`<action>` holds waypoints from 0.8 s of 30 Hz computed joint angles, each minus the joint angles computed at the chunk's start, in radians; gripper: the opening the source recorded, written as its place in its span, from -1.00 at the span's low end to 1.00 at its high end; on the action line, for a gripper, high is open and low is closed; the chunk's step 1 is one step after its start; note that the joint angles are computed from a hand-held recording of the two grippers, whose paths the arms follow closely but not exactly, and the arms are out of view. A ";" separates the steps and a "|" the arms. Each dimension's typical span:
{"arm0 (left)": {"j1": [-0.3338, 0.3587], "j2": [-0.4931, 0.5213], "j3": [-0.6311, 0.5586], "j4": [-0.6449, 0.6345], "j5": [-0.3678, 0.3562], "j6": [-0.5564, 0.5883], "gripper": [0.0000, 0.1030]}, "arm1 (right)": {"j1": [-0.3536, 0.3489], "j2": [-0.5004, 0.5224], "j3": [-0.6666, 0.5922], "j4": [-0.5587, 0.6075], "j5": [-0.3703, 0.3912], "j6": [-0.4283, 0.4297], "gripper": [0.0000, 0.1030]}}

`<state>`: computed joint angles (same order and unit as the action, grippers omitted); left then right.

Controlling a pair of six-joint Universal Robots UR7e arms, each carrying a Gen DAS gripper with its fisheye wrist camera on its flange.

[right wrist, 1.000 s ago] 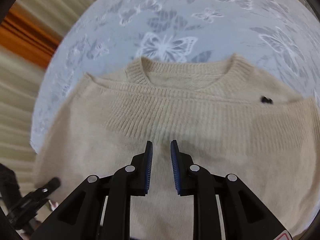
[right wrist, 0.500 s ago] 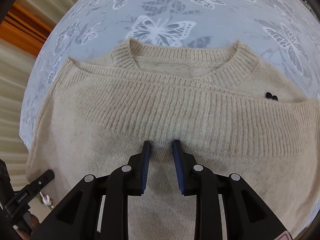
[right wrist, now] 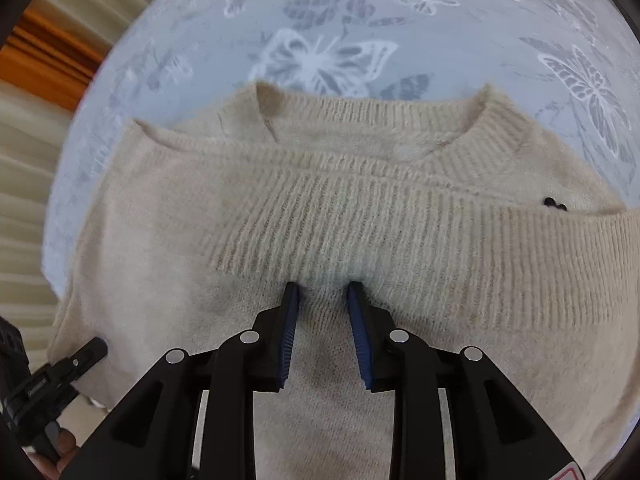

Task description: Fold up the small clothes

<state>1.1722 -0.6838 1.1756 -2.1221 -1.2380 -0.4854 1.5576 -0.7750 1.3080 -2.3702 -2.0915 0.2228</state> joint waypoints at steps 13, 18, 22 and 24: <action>-0.250 -0.019 0.091 -0.177 -0.101 0.309 -0.59 | -0.090 -0.486 0.683 -0.545 0.137 0.096 -0.01; -0.263 -0.008 0.097 -0.172 -0.086 0.264 -0.60 | -0.131 -0.610 0.837 -0.627 0.078 0.102 -0.01; -0.251 -0.018 0.106 -0.175 -0.027 0.241 -0.60 | -0.190 -0.675 0.906 -0.644 0.073 0.122 0.01; -0.245 -0.024 0.111 -0.165 -0.004 0.226 -0.59 | -0.229 -0.675 0.904 -0.604 0.109 0.146 0.10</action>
